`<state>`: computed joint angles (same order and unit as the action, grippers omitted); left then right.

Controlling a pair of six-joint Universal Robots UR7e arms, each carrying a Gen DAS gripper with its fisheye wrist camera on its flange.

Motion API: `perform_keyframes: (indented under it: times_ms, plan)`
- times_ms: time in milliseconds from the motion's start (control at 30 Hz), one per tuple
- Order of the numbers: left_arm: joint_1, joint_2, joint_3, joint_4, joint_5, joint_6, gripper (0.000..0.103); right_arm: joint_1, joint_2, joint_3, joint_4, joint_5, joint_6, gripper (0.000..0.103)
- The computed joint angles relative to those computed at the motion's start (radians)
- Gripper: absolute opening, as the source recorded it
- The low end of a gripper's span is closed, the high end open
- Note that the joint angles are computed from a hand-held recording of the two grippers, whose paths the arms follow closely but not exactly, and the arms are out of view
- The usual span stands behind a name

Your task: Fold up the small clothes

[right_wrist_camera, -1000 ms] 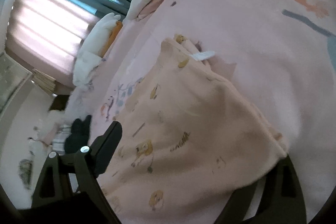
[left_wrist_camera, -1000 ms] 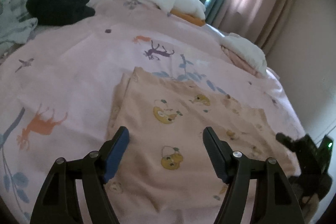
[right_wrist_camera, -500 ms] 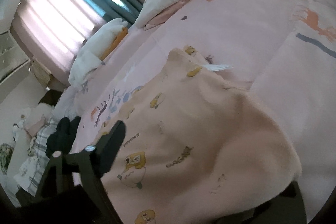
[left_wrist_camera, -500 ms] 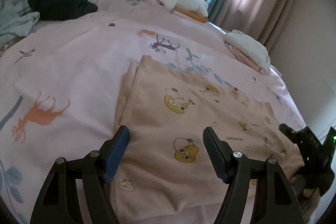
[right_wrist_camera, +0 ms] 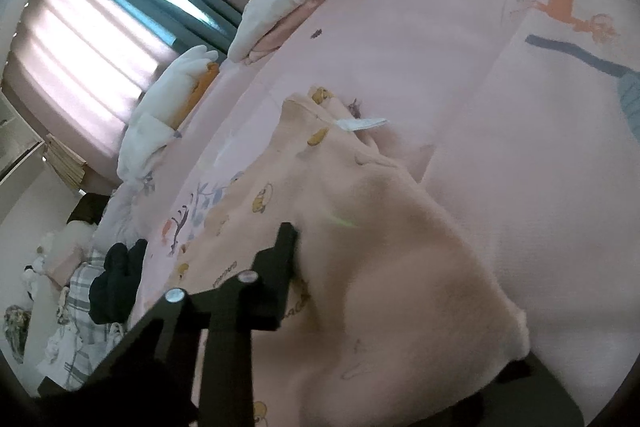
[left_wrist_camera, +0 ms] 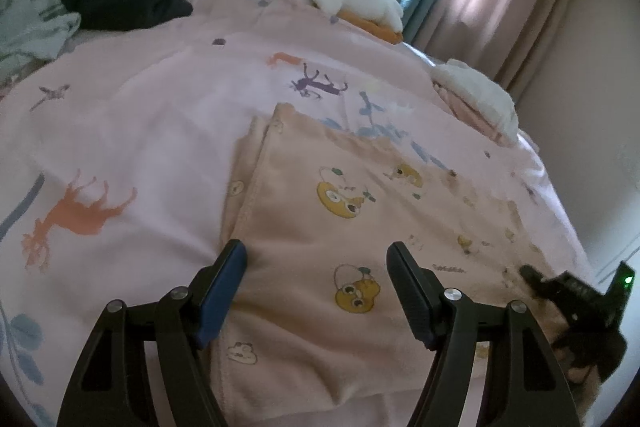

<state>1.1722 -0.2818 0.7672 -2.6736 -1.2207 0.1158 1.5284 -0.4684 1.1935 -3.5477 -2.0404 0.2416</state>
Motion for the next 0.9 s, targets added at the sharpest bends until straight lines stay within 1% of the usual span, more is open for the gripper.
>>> perform_keyframes:
  times_ms: [133,300,633,900]
  plan:
    - [0.004,-0.004,0.007,-0.007,-0.012,-0.014,0.072,0.007,0.006,-0.015,0.020,-0.028,-0.007,0.020]
    - [0.000,-0.004,0.012,-0.012,0.005,-0.009,0.072,-0.004,-0.002,0.008,-0.008,0.014,0.009,0.019]
    - [-0.005,0.004,0.011,-0.029,0.027,0.002,0.072,-0.002,0.000,0.006,-0.005,0.003,0.001,0.019]
    - [-0.004,0.004,0.011,-0.030,0.024,0.001,0.072,0.000,0.002,0.002,-0.004,-0.005,-0.003,0.019]
